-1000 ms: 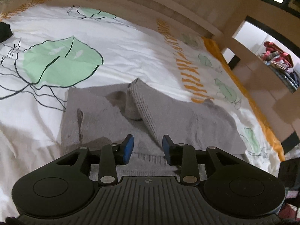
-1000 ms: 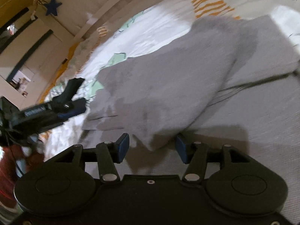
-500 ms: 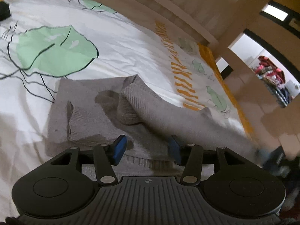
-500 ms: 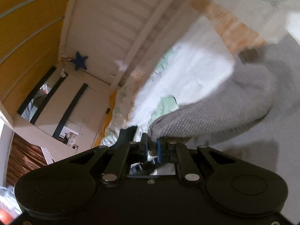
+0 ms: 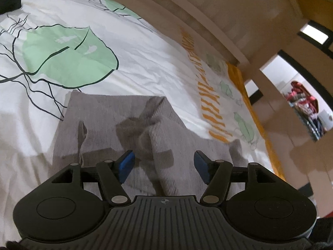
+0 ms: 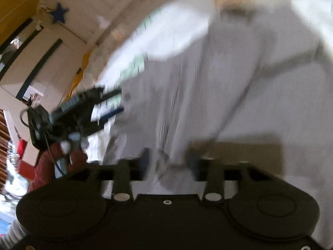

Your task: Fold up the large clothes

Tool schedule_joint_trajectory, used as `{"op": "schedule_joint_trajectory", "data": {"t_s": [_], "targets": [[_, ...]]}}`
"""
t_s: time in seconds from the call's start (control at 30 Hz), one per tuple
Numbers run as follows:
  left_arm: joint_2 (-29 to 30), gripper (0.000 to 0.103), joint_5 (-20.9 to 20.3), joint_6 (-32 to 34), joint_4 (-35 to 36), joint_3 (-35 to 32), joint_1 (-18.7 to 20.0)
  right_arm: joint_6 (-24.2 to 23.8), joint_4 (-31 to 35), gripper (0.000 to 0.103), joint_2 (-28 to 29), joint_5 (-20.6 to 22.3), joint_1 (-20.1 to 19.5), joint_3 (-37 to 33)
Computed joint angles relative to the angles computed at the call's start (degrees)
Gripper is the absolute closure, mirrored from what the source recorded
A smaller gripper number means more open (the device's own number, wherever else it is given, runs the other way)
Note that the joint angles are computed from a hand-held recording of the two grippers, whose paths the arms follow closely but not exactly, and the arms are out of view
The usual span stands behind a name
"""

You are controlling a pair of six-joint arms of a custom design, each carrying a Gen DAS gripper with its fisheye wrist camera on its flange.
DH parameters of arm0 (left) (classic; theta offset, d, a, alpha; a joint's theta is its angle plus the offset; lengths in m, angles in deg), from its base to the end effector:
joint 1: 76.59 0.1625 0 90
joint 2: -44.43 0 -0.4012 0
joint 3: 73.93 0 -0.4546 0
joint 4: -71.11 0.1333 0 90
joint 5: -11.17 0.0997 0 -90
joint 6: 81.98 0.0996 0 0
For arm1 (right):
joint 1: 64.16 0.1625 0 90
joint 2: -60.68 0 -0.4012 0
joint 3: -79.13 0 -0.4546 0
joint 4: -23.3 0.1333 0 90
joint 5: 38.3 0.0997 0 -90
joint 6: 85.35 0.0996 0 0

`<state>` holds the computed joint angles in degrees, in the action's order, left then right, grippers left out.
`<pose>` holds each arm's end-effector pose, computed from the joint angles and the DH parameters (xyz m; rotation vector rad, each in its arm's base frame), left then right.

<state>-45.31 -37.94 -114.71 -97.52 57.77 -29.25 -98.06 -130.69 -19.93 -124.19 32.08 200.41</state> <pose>-0.1690 -0.4763 0.2589 -0.0971 2.6754 -1.3024 0.1984 -0.5227 0.2103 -0.5208 2.9843 -0.6303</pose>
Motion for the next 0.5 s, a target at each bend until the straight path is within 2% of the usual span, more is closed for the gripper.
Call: {"op": "schedule_joint_trajectory", "data": {"t_s": [0.1, 0.2, 0.27, 0.37, 0.43, 0.47, 0.5], "targets": [[1.0, 0.042, -2.41, -0.36, -2.23, -0.79, 1.71, -3.26, -4.89, 0.044, 0.69, -3.64, 0.03, -1.51], [1.98, 0.041, -5.03, -0.11, -3.28, -1.71, 3.23, -7.42, -10.23, 0.044, 4.48, -8.72, 0.45, -4.83], [2.94, 0.041, -7.08, 0.89, -3.51, -2.62, 4.4, -9.42, -11.47, 0.044, 6.87, -11.1, 0.73, -6.97], [4.57, 0.041, -9.96, 1.64, -4.33, -3.84, 5.94, -10.1, -9.47, 0.044, 9.41, -11.24, -0.39, -10.24], [5.48, 0.042, -12.83, 2.68, -6.49, -4.18, 7.13, -9.43, -8.14, 0.044, 10.68, -9.89, -1.2, -11.43], [5.9, 0.053, -13.26, 3.63, -7.86, -4.14, 7.32, -9.01, -7.43, 0.044, 11.19, -8.66, -1.7, -11.96], [6.51, 0.083, -11.93, 5.69, -10.06, -3.98, 6.92, -9.0, -7.38, 0.048, 11.13, -7.47, -2.2, -11.6]]}}
